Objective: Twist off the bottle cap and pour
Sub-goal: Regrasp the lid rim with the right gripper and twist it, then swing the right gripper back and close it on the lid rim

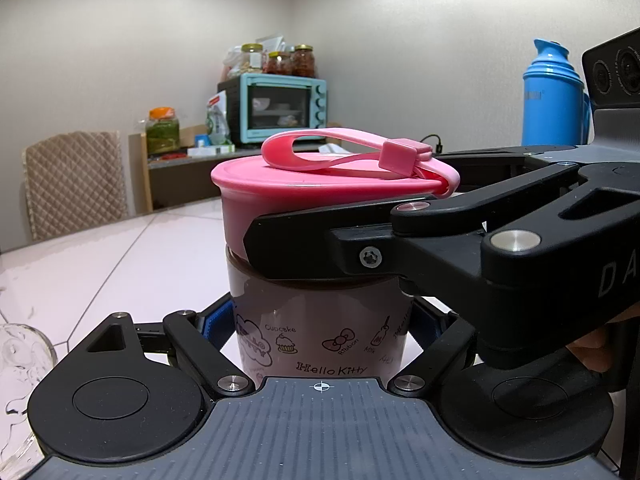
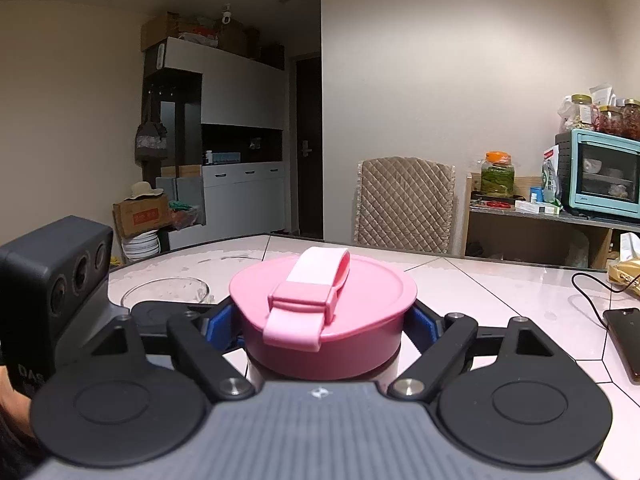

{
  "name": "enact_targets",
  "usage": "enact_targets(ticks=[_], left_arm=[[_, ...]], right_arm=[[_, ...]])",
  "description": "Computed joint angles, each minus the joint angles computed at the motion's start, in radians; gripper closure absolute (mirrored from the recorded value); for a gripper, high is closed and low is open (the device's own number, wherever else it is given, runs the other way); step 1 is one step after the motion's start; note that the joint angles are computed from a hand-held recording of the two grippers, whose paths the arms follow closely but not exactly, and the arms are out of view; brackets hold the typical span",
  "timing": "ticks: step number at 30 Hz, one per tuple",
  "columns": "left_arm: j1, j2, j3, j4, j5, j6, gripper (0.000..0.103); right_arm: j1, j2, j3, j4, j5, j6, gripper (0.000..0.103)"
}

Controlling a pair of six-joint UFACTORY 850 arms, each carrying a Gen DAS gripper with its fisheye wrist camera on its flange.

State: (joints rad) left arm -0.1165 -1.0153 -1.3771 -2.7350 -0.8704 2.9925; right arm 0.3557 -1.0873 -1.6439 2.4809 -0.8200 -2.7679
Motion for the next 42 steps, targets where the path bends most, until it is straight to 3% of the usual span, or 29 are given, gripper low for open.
enact_targets(ticks=[6, 13, 19, 27, 32, 34, 42], left_arm=[[0.0, 0.0, 0.0, 0.0, 0.0, -0.001, 0.013], [-0.001, 0.0, 0.001, -0.001, -0.001, 0.0, 0.013], [-0.001, 0.0, 0.001, -0.001, 0.0, 0.0, 0.013], [-0.001, 0.0, 0.002, -0.003, -0.002, 0.001, 0.013], [-0.001, 0.0, 0.002, -0.003, -0.002, 0.002, 0.013], [-0.001, 0.0, 0.002, -0.004, -0.002, 0.003, 0.013], [-0.002, 0.0, 0.002, -0.004, -0.002, 0.003, 0.013]], right_arm=[[-0.016, -0.01, -0.025, -0.094, -0.008, 0.031, 0.018], [-0.055, -0.049, -0.111, -0.316, -0.044, 0.153, 0.018], [-0.106, -0.149, -0.309, -0.627, -0.141, 0.362, 0.018], [-0.137, -0.279, -0.582, -0.882, -0.254, 0.546, 0.018], [-0.131, -0.237, -0.516, -0.85, -0.228, 0.533, 0.016], [-0.125, -0.202, -0.451, -0.793, -0.19, 0.495, 0.003], [-0.096, -0.036, -0.126, -0.448, -0.111, 0.242, 0.002]])
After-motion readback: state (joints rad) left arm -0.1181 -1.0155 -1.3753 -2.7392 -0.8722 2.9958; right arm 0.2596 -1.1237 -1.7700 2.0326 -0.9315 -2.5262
